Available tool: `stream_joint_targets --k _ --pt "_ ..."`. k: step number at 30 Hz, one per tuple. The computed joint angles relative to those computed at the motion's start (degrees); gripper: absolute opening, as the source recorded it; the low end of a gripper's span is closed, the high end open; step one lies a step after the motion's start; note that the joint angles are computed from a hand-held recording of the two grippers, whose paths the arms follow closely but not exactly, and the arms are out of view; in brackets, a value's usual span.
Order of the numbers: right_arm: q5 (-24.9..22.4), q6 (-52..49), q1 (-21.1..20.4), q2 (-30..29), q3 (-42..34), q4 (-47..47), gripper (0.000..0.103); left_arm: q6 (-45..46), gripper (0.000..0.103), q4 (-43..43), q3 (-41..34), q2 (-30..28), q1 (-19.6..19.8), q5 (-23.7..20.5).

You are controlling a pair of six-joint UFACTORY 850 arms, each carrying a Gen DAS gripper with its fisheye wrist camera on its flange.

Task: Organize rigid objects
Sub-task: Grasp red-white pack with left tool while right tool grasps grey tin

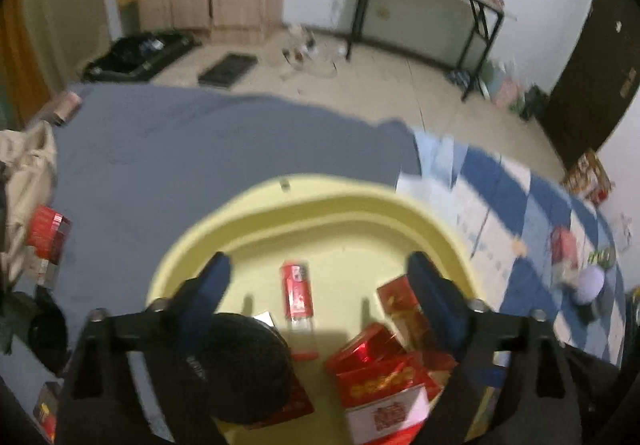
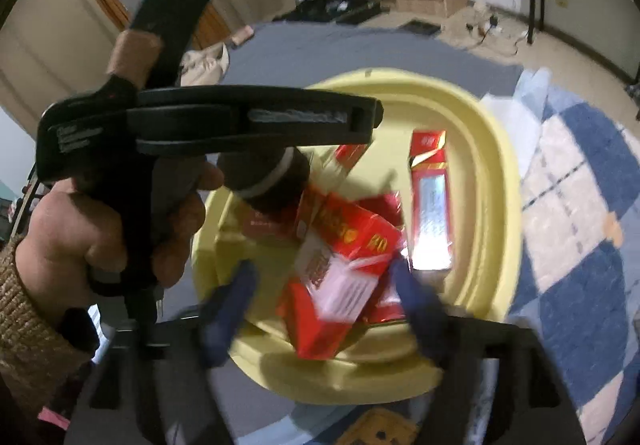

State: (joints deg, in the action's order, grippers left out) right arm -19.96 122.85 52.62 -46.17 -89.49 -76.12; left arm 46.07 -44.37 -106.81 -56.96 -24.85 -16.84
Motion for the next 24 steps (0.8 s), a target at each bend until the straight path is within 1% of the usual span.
stream_joint_targets --k 1,2,3,5,7,9,10,12,13,14,15,16,17,19,20,21,22,24 --pt "-0.4 3.7 0.3 1.0 1.3 -3.3 0.088 3.5 0.101 -3.0 1.3 1.3 -0.3 0.9" --pt "-1.8 7.7 0.8 2.4 2.9 -6.5 0.092 6.7 0.103 -5.5 2.6 2.6 -0.9 1.5" --pt "-4.2 11.6 1.7 4.2 5.1 -9.0 0.096 7.5 0.103 -5.9 2.9 3.2 -1.5 1.8" --pt "-9.2 16.8 3.3 8.1 10.0 -11.1 0.102 11.2 0.103 -8.1 4.1 5.0 -3.3 1.3" --pt "-15.6 19.8 5.4 12.9 16.1 -9.5 0.103 14.9 0.103 -11.3 4.9 6.1 -6.0 0.1" --pt "-22.1 20.9 7.9 17.9 22.8 -4.9 0.103 16.6 0.103 -12.5 4.7 6.2 -8.8 -0.9" --pt "-24.9 20.8 9.0 20.0 25.6 -1.9 0.103 17.9 0.103 -13.7 4.7 6.0 -10.0 -1.2" --pt "-28.7 21.9 11.2 24.3 31.5 3.1 0.103 20.7 0.103 -16.6 4.7 5.5 -12.9 -1.6" --pt "-30.1 22.8 12.3 26.7 35.1 5.6 0.103 19.5 0.103 -15.5 4.2 4.9 -14.2 -1.7" --pt "-30.8 22.6 12.8 28.1 37.0 7.6 0.103 16.2 0.103 -12.4 3.1 3.9 -15.3 -2.1" --pt "-31.4 22.5 13.9 30.5 40.6 10.5 0.103 13.7 0.103 -10.1 2.3 3.2 -16.1 -2.2" --pt "-31.8 22.1 14.3 31.8 42.2 12.0 0.103 8.9 0.103 -5.5 0.4 1.6 -17.4 -2.6" --pt "-32.6 22.2 15.1 33.3 44.5 14.0 0.103 6.0 0.103 -2.9 -0.5 0.8 -17.9 -2.8" --pt "-34.0 24.7 15.9 36.6 49.3 17.3 0.103 -4.8 0.103 7.1 -5.0 -2.4 -19.6 -3.2" --pt "-34.3 26.1 15.9 38.1 50.9 18.2 0.103 -9.2 0.103 11.0 -6.7 -3.6 -20.2 -3.1" --pt "-34.3 29.8 16.0 40.1 53.8 18.8 0.103 -11.8 0.103 13.2 -8.3 -4.5 -20.3 -4.0" --pt "-33.9 31.2 14.1 41.3 54.9 17.6 0.103 -15.6 0.103 16.1 -12.4 -7.1 -20.7 -5.4" --pt "-33.4 35.2 12.5 43.5 58.1 16.9 0.103 -22.2 0.103 22.6 -19.9 -11.6 -21.4 -8.5"
